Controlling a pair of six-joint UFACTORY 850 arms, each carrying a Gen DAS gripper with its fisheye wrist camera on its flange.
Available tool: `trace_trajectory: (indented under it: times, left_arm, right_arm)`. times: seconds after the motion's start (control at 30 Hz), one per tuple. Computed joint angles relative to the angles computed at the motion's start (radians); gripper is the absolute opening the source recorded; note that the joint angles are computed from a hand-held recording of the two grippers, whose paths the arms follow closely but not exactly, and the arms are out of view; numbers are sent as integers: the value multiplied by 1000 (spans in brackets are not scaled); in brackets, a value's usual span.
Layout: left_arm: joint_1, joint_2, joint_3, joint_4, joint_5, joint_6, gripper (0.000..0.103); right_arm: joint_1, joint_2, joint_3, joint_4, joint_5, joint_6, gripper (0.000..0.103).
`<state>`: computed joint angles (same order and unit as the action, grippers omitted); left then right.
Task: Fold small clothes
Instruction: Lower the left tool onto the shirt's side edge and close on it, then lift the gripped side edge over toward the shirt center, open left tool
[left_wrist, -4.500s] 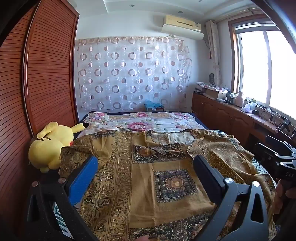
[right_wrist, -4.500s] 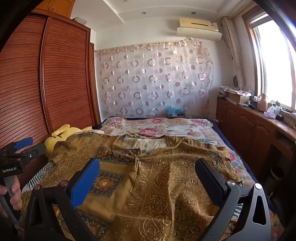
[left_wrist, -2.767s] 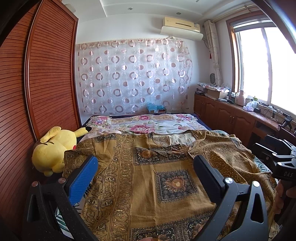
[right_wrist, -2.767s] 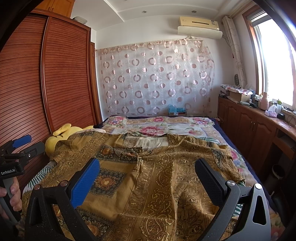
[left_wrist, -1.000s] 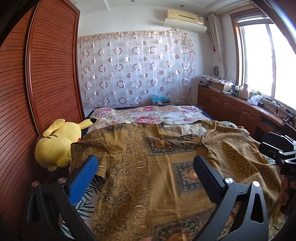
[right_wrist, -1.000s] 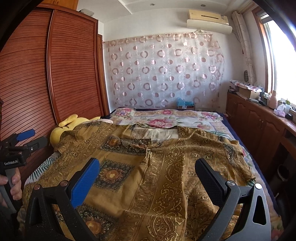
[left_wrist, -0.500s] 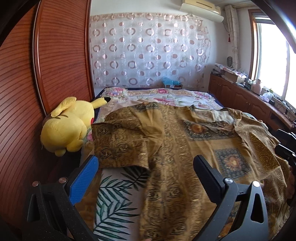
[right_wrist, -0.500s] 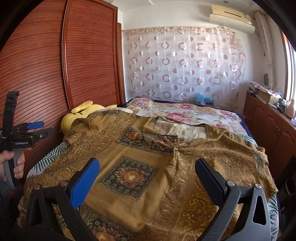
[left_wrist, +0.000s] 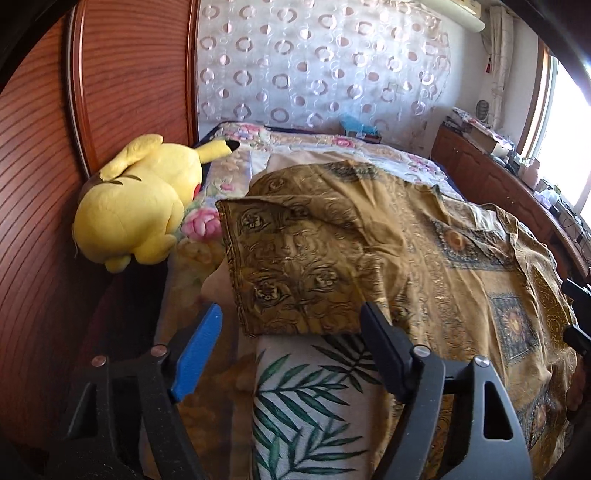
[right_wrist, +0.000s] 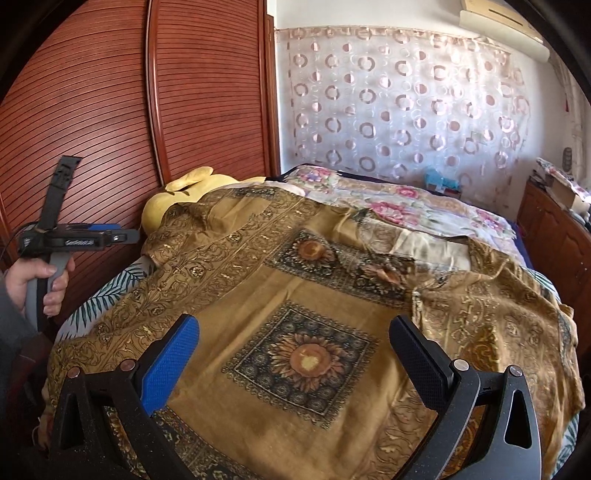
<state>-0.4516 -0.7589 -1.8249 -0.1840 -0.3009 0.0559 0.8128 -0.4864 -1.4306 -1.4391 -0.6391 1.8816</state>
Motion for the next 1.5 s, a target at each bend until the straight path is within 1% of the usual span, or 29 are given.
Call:
trace_trajectory:
  times: [0.03, 0.13, 0.23, 0.3, 0.37, 0.4, 0.43, 0.47, 0.53, 0.57, 0.6, 0.63, 0.67, 0.73, 0.8, 0.83, 0.93, 0.97, 1.07, 1.23, 1.37, 1.5]
  left_arm:
    - [5, -16, -21, -13, -20, 7, 68]
    - [16, -60, -76, -59, -68, 47, 60]
    - [25, -113, -146, -97, -139, 77, 58]
    - [29, -144, -190, -83, -182, 57, 57]
    - [34, -155, -204, -123, -199, 87, 55]
    - [37, -157, -209, -146, -212, 105, 52]
    - [36, -157, -211, -143, -214, 105, 51]
    - [35, -154, -207, -144, -211, 112, 46]
    - [34, -147, -196, -182, -208, 162, 32]
    - [30, -138, -182, -159, -193, 152, 30]
    - [24, -133, -175, -114, -179, 120, 25]
    - [18, -125, -167, -64, -168, 83, 18]
    - [16, -116, -155, -41, -157, 63, 15]
    - [17, -99, -135, -43, -136, 62, 11]
    - [7, -67, -93, 30, -83, 14, 10]
    - [3, -50, -71, 38, -56, 11, 9]
    - [-7, -5, -22, -41, 17, 109, 8]
    - [-10, 0, -21, -60, 25, 134, 8]
    - [-20, -1, -51, -194, 17, 284, 8]
    - [-59, -18, -107, -296, -21, 429, 8]
    - [-93, -18, -105, -348, -45, 500, 8]
    - [-116, -8, -77, -327, -57, 508, 8]
  right_arm:
    - [-2, -5, -8, 9, 3, -14, 103]
    - [-10, -10, -17, 21, 28, -31, 103]
    - [-15, -10, -21, 41, 51, -51, 103]
    - [-10, -17, -27, 43, 54, -56, 103]
    - [-8, -16, -26, 52, 60, -70, 103]
    - [-10, -26, -41, 61, 61, -85, 103]
    - [-10, -25, -40, 70, 66, -96, 103]
    - [-12, -32, -50, 81, 70, -111, 103]
    - [-19, -40, -62, 104, 87, -136, 103]
    - [-20, -43, -66, 114, 90, -145, 103]
    - [-20, -43, -66, 119, 91, -149, 103]
    - [-21, -45, -72, 125, 90, -156, 103]
    - [-19, -42, -68, 117, 88, -147, 103]
    - [-15, -36, -60, 105, 85, -134, 103]
    - [-13, -33, -56, 94, 75, -126, 103]
    - [-11, -32, -54, 86, 69, -118, 103]
    - [-10, -24, -39, 61, 56, -84, 103]
    - [-10, -22, -35, 55, 51, -75, 103]
    - [-13, -2, -7, 30, 37, -27, 103]
    - [-13, 40, 44, -3, 8, 47, 103]
    - [-5, 61, 73, -29, -21, 95, 103]
    - [-2, 71, 91, -43, -22, 130, 103]
